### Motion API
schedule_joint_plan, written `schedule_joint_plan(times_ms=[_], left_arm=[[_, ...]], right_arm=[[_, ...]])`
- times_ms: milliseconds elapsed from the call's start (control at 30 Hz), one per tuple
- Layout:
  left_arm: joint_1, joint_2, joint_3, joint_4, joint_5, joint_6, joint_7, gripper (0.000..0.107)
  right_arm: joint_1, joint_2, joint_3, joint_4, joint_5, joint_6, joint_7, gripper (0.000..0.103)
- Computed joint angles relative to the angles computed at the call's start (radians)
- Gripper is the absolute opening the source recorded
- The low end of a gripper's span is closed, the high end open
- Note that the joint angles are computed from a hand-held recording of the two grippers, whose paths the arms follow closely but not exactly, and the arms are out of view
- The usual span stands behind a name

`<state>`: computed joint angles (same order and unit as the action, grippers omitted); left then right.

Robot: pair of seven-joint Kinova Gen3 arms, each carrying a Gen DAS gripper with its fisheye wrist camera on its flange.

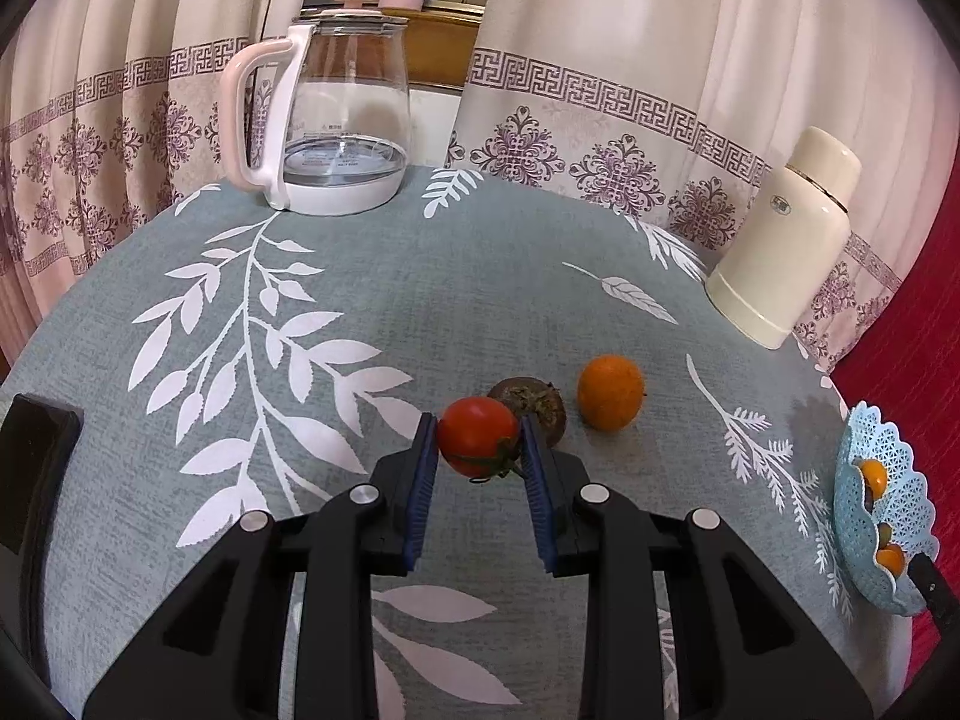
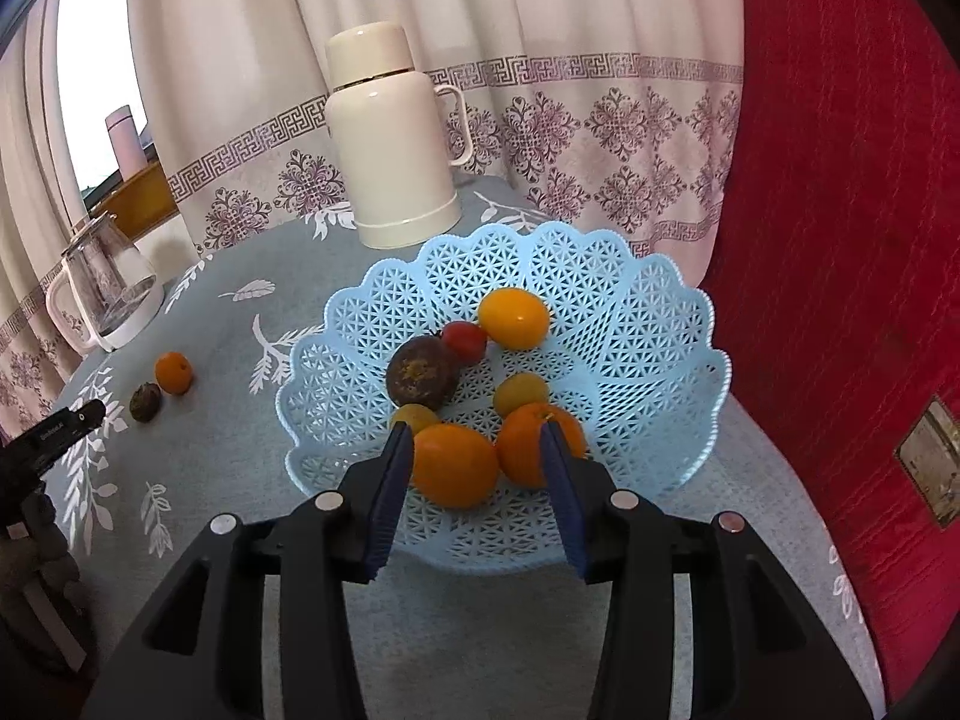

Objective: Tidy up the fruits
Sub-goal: 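Carry the red tomato into the blue basket and open the left gripper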

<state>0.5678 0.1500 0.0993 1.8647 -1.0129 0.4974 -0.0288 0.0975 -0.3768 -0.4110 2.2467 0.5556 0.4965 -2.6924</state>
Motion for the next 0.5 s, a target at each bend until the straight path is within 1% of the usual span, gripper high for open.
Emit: schedule_joint_plan(times_ms=[67,100,133,233,400,500], left_arm=[[0.006,-0.001,0.007,-0.004,0.002,0.005,-0.006,0.029],[0.010,-0.001,0.010,-0.006,0.004,0.007,-0.011,0.029],[0.012,-0.001,0.014,-0.009,0.007,0.007,-0.017,0.029],[0.029,-0.002,0.025,-0.015,0.009,0.010,-0.025,0.029],[0.065,0.004,0.042,-0.035,0.011,0.015,-0.040,0.029],[0.078,0.007,0.051,-0.047,0.036,0.002,-0.071,0.029]], right_arm=[[0.015,-0.008,-0.016,0.008,0.013,0.000,-0.014,0.046],[0.024,-0.012,-0.025,0.012,0.020,0.000,-0.022,0.051],[0.046,-0.018,-0.051,0.017,0.041,0.000,-0.043,0.053],[0.070,-0.029,-0.081,0.024,0.072,0.001,-0.071,0.053],[0.092,-0.038,-0.103,0.035,0.104,-0.007,-0.101,0.053],[0.105,-0.042,-0.112,0.046,0.118,-0.018,-0.122,0.053]])
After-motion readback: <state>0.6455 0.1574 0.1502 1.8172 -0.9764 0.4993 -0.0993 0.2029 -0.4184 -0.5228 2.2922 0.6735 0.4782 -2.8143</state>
